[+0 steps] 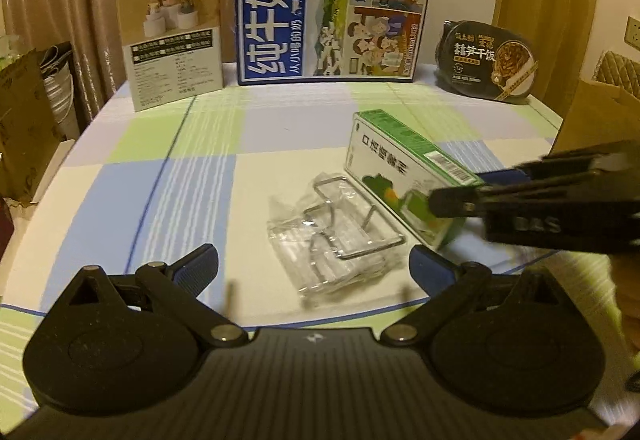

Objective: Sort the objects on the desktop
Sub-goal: 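Grasp the plastic-wrapped wire rack with the left tool while the right tool holds the green box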

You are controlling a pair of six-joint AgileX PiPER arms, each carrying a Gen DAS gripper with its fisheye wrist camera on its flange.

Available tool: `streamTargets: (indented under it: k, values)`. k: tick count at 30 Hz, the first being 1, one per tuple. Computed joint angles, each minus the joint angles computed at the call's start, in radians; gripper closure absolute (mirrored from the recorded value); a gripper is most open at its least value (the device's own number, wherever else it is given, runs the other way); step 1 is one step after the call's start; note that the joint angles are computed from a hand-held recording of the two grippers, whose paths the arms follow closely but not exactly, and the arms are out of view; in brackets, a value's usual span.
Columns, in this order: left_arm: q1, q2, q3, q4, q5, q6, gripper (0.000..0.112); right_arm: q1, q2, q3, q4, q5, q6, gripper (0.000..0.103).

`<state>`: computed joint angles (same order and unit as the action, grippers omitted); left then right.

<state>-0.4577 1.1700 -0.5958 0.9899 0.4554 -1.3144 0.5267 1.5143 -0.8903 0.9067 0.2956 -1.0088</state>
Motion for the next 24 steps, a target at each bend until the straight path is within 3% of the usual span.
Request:
streamTargets:
  k: [5, 11, 14, 16, 21, 24]
  values:
    - [-0.050, 0.081, -0.028, 0.133, 0.015, -0.174, 0.012, -0.052, -0.091, 0.092, 0.045, 0.013, -0.047, 0.076]
    - [-0.140, 0.193, -0.085, 0.220, 0.146, -0.375, 0.016, -0.082, -0.168, 0.160, 0.034, 0.035, -0.073, 0.076]
    - [-0.136, 0.239, -0.113, 0.208, 0.179, -0.369, 0.029, -0.097, -0.192, 0.175, 0.004, 0.055, -0.046, 0.076]
    - [-0.125, 0.225, -0.100, 0.200, 0.149, -0.358, 0.043, -0.104, -0.215, 0.188, -0.022, 0.070, -0.018, 0.076]
    - [-0.209, 0.148, -0.058, 0.113, 0.207, -0.259, 0.052, -0.148, -0.349, 0.253, -0.112, 0.166, 0.087, 0.076]
    - [-0.300, 0.073, -0.045, -0.010, 0.272, -0.175, 0.056, -0.231, -0.469, 0.298, -0.147, 0.304, 0.149, 0.076]
